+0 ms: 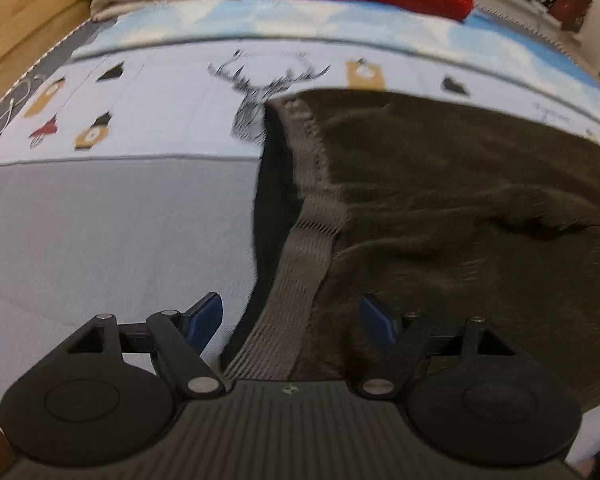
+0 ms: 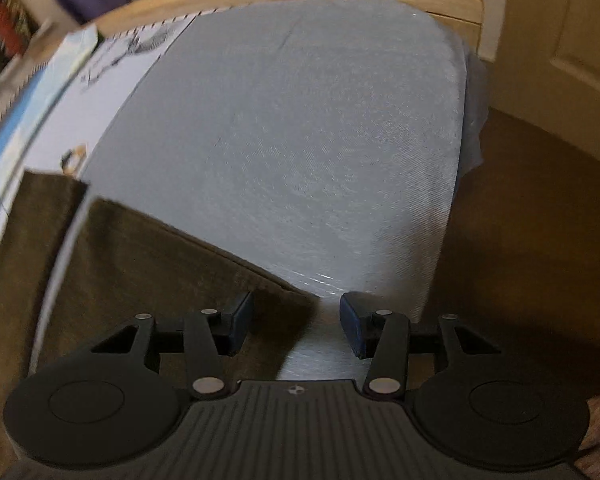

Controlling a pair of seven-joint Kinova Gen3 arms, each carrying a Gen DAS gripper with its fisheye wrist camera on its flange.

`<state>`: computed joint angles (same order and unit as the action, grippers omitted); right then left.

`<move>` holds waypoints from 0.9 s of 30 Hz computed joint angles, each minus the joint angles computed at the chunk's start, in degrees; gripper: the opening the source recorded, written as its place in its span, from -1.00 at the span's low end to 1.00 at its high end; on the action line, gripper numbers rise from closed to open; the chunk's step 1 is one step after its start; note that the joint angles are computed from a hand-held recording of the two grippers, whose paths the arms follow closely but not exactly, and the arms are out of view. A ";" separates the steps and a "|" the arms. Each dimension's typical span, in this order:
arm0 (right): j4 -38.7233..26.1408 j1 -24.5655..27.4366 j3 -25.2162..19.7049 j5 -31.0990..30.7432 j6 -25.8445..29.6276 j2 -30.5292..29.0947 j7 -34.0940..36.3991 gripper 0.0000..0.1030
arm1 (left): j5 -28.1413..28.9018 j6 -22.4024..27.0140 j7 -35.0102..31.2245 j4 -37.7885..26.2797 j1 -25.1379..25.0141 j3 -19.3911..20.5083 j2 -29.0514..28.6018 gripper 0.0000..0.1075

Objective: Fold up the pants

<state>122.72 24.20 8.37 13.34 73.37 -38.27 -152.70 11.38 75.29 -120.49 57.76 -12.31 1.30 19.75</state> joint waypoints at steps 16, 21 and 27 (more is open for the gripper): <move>-4.89 -2.93 0.13 -0.12 4.10 3.74 6.68 -0.66 | -8.92 9.92 3.75 -9.00 3.14 -0.53 6.57 -0.40; -5.89 -1.34 -2.44 3.00 2.71 1.87 5.34 -0.69 | -7.85 9.42 1.45 -7.05 2.55 -0.39 3.55 -0.44; -6.37 -2.93 1.23 0.57 6.75 5.63 9.16 -0.44 | -13.78 9.81 3.28 -6.44 6.23 -1.96 3.45 -0.02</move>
